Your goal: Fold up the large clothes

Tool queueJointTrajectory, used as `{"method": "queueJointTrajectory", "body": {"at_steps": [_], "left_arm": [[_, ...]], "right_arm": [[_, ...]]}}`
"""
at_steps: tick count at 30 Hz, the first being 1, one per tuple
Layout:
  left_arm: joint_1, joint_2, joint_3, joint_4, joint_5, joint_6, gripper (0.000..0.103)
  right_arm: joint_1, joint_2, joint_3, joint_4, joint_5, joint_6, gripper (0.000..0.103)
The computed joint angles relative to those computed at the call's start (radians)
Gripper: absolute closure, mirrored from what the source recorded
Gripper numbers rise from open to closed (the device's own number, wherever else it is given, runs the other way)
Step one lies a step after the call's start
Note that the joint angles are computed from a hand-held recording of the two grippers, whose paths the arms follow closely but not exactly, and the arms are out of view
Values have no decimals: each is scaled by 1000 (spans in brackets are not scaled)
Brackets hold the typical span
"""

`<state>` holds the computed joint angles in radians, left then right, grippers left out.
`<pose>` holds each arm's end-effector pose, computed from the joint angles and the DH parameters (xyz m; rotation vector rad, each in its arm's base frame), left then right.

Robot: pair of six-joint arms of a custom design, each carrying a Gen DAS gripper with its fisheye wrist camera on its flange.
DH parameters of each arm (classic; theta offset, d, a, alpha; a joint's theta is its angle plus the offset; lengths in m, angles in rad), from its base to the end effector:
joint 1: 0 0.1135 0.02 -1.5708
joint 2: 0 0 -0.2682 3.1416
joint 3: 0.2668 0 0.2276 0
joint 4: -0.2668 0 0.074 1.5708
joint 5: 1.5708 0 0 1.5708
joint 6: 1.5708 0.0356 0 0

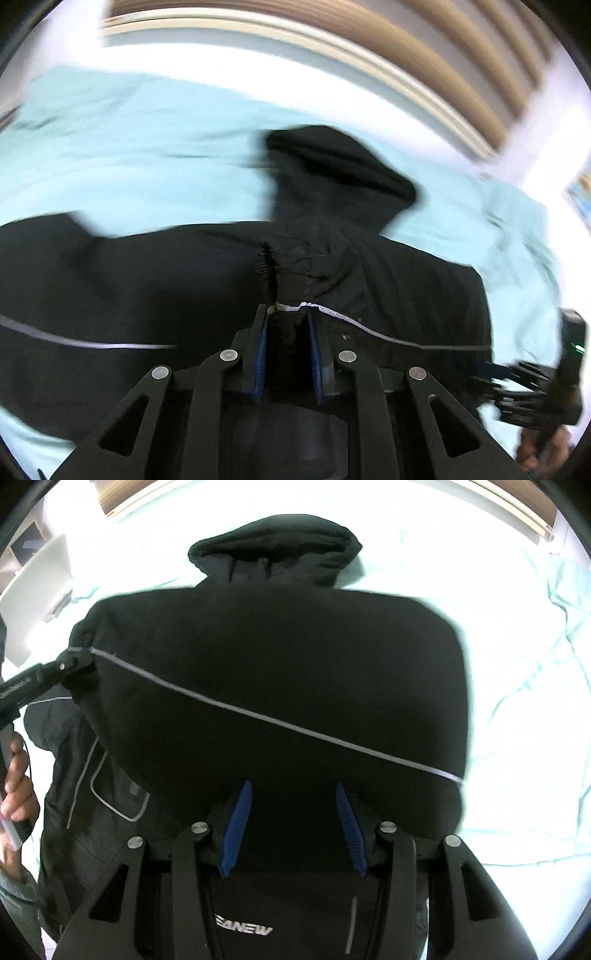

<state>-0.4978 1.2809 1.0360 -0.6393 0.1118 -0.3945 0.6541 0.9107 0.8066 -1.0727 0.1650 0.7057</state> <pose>0.2092 -0.1182 0.2909 0.1805 2.5143 -0.5160 0.1004 0.0696 0.2615 0.1154 2.7262 0.1669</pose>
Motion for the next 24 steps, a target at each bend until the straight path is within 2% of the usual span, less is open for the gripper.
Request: {"method": "queueJointTrajectory", "body": {"at_steps": [3,5,8,11,13,15,18,19,20,21,22,24], "left_arm": [[190,-21,-72,-29,11,39,84],[238,12,-112,-41,-9,79,83],[244,86,-169,-18,-3,109,80],[162,117,-165,-11,-116,104,77],[120,117,-124,-56,-175,84,75],[123,77,-102,-93,-184,64,73],[123,-51,-66,-174,-205,17,69],[118,-85,-59,-188,-216,11,59],[98,-136,-49,-203,-212,4,43],[87,-163,-46,-202,-178,8,36],[67,-167,-39,-195,-142,3,31],[0,-145,-61,-153,-78,-19,31]], "right_arm": [[-19,58,-13,41,8,-9,52],[-40,118,-55,105,24,-7,52],[-90,296,-130,228,-10,-17,52],[-87,387,-178,341,6,-23,50],[-72,409,-163,333,21,-10,50],[-75,388,-146,297,14,-9,50],[-41,285,-103,201,22,23,50],[-9,250,-85,174,34,41,50],[39,226,-58,144,57,67,49],[70,216,-44,131,70,83,48],[116,210,-27,124,87,108,47],[158,230,-21,148,87,122,47]]}}
